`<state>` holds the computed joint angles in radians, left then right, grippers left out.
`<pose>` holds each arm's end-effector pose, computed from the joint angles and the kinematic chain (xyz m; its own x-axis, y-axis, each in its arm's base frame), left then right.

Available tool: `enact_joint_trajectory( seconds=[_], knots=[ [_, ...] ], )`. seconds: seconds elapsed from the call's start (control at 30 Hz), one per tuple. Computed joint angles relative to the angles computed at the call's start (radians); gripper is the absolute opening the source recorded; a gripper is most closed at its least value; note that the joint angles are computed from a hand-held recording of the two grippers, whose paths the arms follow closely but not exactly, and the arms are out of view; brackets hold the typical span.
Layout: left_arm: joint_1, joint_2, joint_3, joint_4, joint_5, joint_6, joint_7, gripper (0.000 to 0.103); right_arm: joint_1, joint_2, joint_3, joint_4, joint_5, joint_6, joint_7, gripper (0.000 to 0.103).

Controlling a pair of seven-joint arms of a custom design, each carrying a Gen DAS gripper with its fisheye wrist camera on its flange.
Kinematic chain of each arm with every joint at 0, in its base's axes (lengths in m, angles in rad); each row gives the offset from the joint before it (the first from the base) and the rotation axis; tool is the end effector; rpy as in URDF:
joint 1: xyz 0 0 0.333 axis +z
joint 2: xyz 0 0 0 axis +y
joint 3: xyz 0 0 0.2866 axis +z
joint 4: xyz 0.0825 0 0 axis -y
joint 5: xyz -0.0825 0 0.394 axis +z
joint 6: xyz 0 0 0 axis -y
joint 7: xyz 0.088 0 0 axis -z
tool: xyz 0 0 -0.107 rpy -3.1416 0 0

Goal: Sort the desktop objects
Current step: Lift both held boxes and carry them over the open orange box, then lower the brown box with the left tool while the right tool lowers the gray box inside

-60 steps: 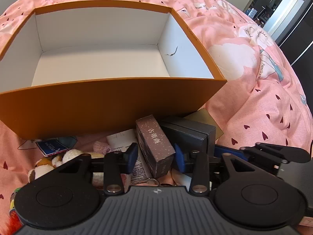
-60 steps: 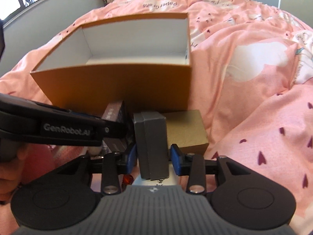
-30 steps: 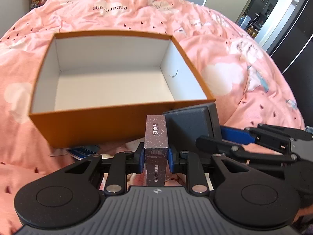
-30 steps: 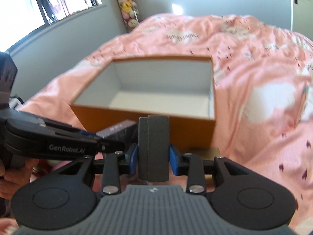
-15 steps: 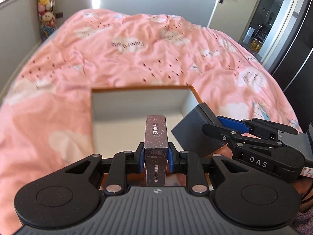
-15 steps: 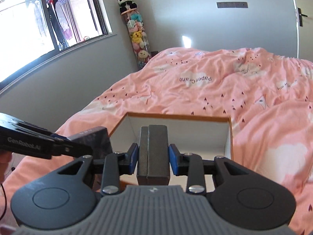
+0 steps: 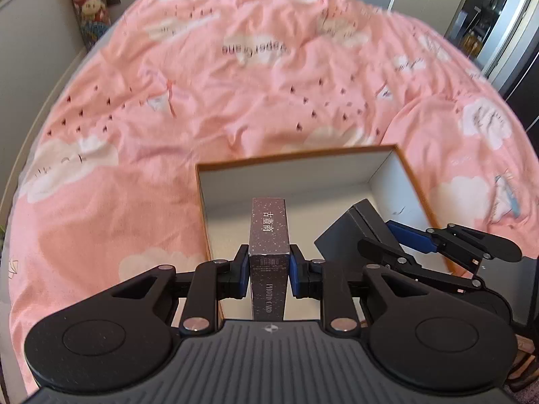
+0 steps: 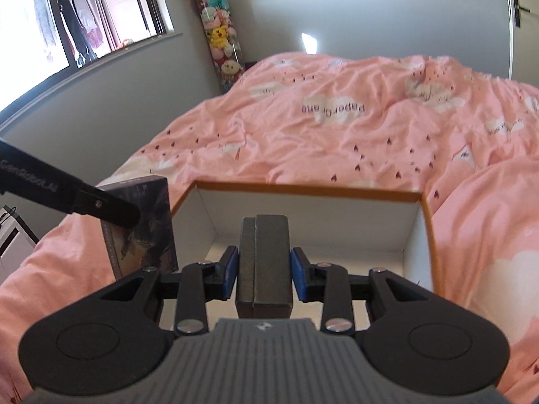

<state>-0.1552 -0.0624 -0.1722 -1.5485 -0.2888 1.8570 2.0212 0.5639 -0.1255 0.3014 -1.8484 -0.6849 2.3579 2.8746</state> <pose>0.5324 -0.2079 0.6743 -0.6939 -0.7140 0.0936 -0.6736 0.5977 -0.4349 0.3782 0.4454 0.6154 0.0163 -0.9738 -0.2270 -0.6539 0.1614 -0.7392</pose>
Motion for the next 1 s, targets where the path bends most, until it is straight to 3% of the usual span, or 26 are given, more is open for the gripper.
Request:
enact_joint_trajectory(
  seconds=[0.4, 0.7, 1.0],
  knots=[
    [-0.032, 0.157, -0.034, 0.104, 0.188, -0.156, -0.011, 0.026, 0.012, 0.049, -0.041, -0.039, 0.202, 0.085, -0.112, 0.036],
    [-0.047, 0.246, -0.04, 0.187, 0.241, -0.247, -0.014, 0.026, 0.025, 0.117, -0.058, -0.003, 0.362, 0.148, -0.195, 0.036],
    [-0.069, 0.296, -0.043, 0.229, 0.285, -0.245, -0.025, 0.027, 0.035, 0.169, -0.08, 0.03, 0.468, 0.19, -0.254, 0.036]
  ],
)
